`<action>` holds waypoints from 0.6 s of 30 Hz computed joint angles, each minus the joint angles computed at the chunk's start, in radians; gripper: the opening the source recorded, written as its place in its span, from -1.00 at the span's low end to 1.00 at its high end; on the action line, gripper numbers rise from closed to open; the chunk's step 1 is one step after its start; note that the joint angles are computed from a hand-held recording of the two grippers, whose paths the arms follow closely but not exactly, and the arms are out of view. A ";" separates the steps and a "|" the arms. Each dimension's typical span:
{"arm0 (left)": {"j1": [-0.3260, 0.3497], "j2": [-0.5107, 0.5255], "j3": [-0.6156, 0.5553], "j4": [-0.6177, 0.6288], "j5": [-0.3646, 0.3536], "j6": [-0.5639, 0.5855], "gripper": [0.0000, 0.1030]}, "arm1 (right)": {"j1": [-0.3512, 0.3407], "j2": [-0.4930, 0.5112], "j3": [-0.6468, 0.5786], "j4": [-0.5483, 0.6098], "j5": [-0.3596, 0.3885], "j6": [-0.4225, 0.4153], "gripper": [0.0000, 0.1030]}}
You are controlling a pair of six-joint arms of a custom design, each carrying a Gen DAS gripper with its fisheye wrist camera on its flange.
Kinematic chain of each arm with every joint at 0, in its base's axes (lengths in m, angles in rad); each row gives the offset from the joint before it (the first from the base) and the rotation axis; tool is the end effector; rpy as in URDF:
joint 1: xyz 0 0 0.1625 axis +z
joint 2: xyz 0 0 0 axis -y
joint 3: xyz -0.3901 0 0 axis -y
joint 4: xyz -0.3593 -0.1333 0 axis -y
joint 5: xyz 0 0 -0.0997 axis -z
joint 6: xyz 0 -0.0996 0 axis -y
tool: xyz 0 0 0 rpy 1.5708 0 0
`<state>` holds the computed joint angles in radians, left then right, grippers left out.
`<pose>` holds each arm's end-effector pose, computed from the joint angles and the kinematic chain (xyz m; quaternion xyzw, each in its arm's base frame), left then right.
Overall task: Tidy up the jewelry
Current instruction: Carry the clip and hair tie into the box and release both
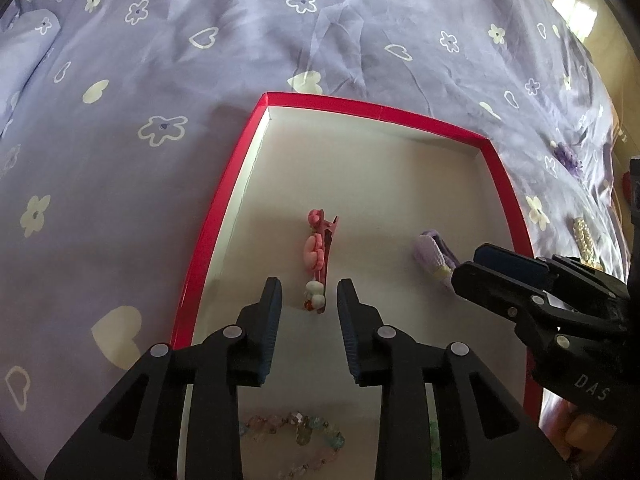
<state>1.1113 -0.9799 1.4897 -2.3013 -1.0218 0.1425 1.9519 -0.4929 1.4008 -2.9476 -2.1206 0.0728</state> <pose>-0.1208 -0.6619 0.2500 0.2551 0.9225 -0.1472 0.2493 0.3328 -0.6122 0.0332 0.0814 -0.9347 0.2773 0.2069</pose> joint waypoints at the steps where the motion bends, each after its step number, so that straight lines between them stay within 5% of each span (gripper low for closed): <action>1: 0.001 0.000 0.000 0.001 0.000 -0.001 -0.48 | 0.001 0.000 0.001 -0.001 -0.001 0.001 -0.29; 10: -0.008 -0.022 0.013 0.006 0.007 -0.017 -0.39 | 0.010 -0.028 0.046 -0.038 0.000 0.012 -0.29; 18: -0.041 -0.090 0.072 -0.009 -0.008 -0.041 -0.17 | 0.030 -0.125 0.211 -0.159 0.001 0.055 -0.25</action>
<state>1.0707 -1.0699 1.5622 -2.3105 -1.0297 0.1012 1.9819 -0.6175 1.6122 -3.1066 -2.1191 0.1276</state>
